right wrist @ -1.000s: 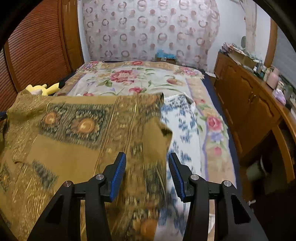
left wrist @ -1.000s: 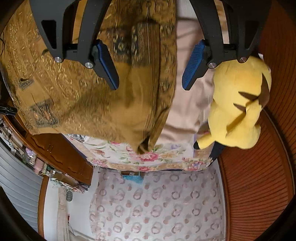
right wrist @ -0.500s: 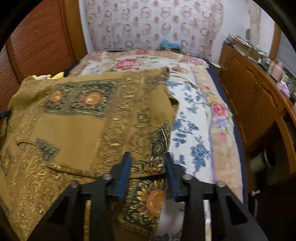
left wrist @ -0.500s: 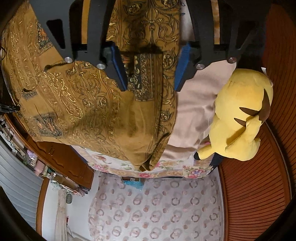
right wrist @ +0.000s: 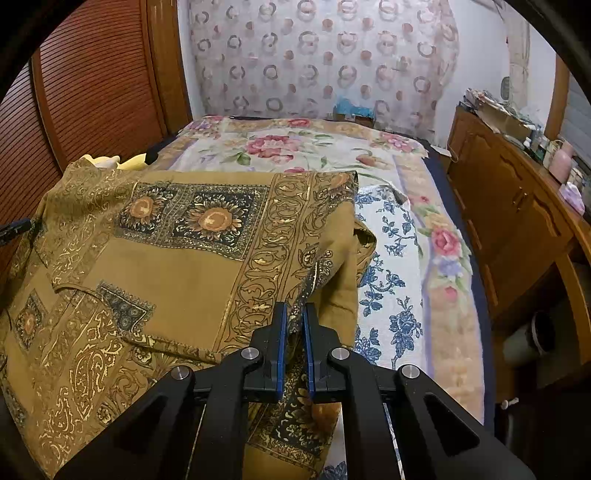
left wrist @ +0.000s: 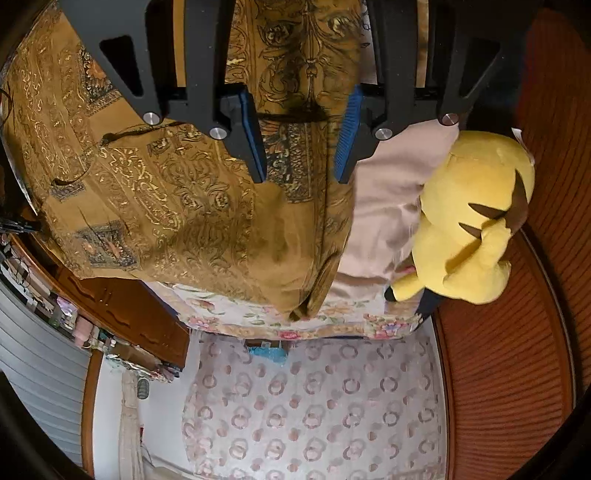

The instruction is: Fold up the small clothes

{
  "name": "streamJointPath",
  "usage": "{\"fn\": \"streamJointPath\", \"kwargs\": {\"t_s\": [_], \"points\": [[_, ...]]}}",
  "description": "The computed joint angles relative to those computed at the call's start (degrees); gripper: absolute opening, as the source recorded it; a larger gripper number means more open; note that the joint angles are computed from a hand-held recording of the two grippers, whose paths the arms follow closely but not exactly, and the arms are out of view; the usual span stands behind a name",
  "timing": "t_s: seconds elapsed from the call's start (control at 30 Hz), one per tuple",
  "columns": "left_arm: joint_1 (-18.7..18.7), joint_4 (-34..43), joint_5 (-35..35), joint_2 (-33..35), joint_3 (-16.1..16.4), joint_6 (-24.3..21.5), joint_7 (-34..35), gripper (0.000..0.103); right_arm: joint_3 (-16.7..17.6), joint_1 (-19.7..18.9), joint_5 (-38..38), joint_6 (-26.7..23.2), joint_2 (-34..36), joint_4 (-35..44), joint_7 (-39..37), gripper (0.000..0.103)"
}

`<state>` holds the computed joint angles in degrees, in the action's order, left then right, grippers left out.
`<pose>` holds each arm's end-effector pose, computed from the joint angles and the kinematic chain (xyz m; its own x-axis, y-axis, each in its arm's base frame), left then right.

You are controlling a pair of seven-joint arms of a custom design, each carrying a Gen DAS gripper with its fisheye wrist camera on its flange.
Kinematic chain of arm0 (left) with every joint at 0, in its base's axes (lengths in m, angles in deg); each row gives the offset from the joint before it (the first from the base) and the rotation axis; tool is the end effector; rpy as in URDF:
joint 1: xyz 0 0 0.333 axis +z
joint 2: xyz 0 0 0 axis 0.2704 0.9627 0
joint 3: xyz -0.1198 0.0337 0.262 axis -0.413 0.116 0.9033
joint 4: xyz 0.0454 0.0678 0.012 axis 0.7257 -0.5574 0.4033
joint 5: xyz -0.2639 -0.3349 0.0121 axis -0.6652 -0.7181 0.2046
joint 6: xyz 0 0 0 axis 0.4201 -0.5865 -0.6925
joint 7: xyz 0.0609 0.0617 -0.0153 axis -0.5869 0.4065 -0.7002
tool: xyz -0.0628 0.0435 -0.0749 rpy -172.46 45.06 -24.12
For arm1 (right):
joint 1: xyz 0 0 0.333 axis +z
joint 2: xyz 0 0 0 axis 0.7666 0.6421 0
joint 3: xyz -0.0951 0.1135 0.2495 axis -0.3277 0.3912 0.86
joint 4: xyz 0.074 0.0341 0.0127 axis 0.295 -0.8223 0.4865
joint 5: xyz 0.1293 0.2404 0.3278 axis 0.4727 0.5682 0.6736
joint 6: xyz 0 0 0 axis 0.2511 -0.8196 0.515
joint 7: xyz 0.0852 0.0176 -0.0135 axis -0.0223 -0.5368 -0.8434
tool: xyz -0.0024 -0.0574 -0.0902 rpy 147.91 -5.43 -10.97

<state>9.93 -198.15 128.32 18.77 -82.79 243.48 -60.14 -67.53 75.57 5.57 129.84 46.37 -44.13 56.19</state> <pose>0.5252 -0.2097 0.4071 0.2291 -0.9726 0.0393 -0.6488 -0.1827 -0.7387 0.6235 0.3563 0.5229 0.5606 -0.8277 0.0273 -0.5390 -0.3897 -0.7467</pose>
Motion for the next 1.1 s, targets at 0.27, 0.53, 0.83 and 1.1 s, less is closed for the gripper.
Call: {"fn": "streamJointPath", "kwargs": {"t_s": [0.27, 0.53, 0.83, 1.1], "points": [[-0.92, 1.07, -3.39, 1.46, 0.1, -1.14, 4.03, 0.039, 0.42, -0.09, 1.15, -0.01, 0.04, -0.18, -0.8, 0.008], [-1.01, 1.73, -7.18, 4.61, 1.57, 2.02, 7.05, 0.016, 2.28, -1.36, 5.8, -0.08, 1.33, 1.08, -4.5, 0.004], [-0.29, 0.55, 0.04, 0.45, 1.04, 5.52, 0.66, 0.002, 2.26, -0.56, 8.52, 7.3, -2.87, -3.55, -6.07, 0.004], [1.95, -3.48, 2.93, -5.53, -1.47, 7.23, -4.62, 0.002, 2.12, -0.55, 7.47, 11.5, -9.25, -11.9, -5.07, 0.003]]}}
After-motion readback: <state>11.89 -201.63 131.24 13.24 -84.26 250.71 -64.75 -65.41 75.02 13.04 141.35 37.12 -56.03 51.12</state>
